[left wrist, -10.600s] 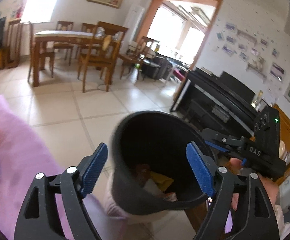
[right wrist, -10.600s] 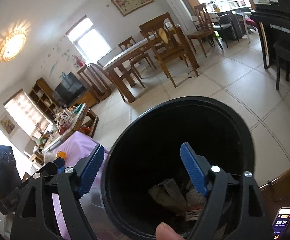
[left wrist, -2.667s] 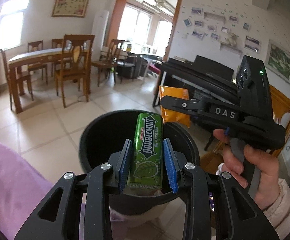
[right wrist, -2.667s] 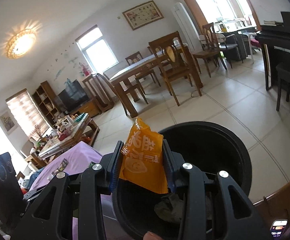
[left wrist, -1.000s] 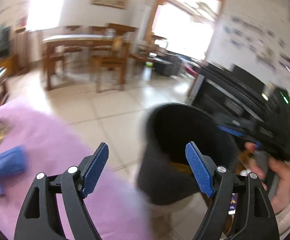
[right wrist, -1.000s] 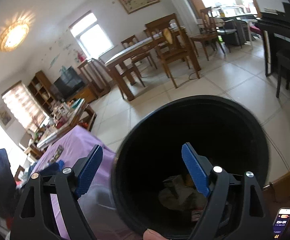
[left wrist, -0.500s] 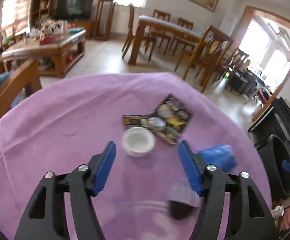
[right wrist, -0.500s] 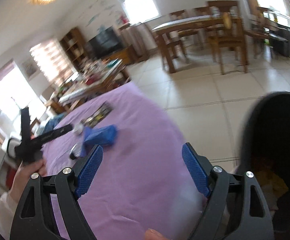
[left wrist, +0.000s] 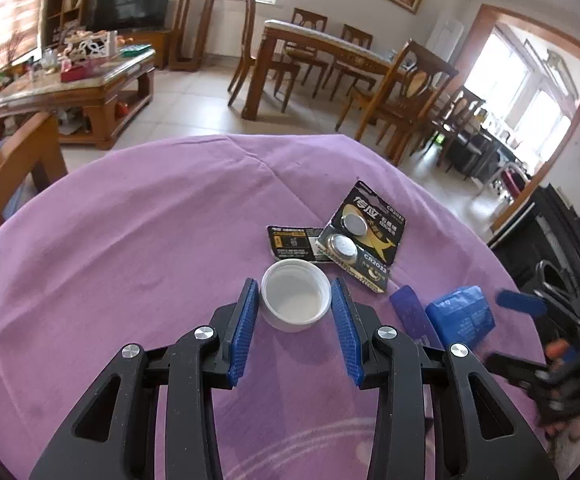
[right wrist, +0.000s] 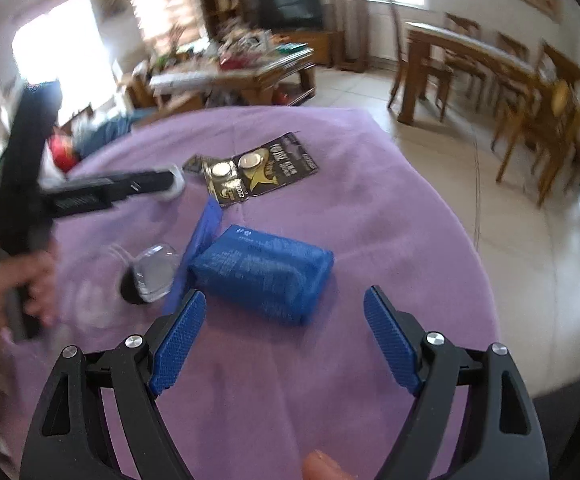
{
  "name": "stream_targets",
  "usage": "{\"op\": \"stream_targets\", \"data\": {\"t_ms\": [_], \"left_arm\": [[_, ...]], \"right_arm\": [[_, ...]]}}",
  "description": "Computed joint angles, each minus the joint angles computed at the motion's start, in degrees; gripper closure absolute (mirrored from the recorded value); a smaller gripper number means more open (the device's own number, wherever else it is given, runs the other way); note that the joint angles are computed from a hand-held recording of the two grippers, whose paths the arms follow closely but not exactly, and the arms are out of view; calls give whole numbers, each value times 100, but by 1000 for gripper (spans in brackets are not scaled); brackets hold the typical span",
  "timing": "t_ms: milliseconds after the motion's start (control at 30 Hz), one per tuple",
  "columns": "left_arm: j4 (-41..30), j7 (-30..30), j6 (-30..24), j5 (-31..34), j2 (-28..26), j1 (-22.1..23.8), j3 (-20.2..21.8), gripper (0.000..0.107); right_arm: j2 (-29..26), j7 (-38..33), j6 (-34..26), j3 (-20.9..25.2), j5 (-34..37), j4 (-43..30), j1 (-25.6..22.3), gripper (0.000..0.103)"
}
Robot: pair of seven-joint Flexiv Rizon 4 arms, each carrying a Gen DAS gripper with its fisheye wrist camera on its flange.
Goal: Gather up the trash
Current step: 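Grasp the blue packet with the right tool while the left tool grasps the white cup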
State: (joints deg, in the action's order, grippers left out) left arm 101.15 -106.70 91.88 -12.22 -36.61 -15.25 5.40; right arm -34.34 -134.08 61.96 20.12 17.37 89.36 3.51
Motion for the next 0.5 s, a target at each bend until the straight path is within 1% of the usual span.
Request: {"op": "stream_targets", "data": {"t_ms": [67,100,133,200,233,300,333,400,433,500], "left_arm": [[160,-45,298,-45,72,135,-168,69],[342,-78,525,-66,161,216,-268,69],[380,-80,621,-101,173,250,-302,69],[453,-54,708,-164,211,293,-358,69],[487,-26,741,-185,221,367,-448,69],[471,31,723,-230,212,355,-475,69],[525,55,764,-231,226,370,-506,69],[516,118,746,-254,221,380,-535,69],[505,135,742,-271,214,361,-527,69],[514,170,771,-289,214,395,-571,69]], "right_arm": [[-89,-183,20,-73,-264,-51,130,22],[-115,-299,23,-58,-331,-66,133,20],[-173,-473,22,-59,-471,-110,180,17],[-247,-707,-20,-32,-616,-176,205,17],[-278,-864,-111,20,-660,-217,187,17],[-339,-921,-383,56,-623,-398,157,19],[-365,-855,-599,58,-574,-515,159,29],[-378,-810,-916,79,-394,-666,113,31],[-342,-767,-908,43,-325,-622,141,33],[-269,-820,-878,46,-180,-551,125,52]]}}
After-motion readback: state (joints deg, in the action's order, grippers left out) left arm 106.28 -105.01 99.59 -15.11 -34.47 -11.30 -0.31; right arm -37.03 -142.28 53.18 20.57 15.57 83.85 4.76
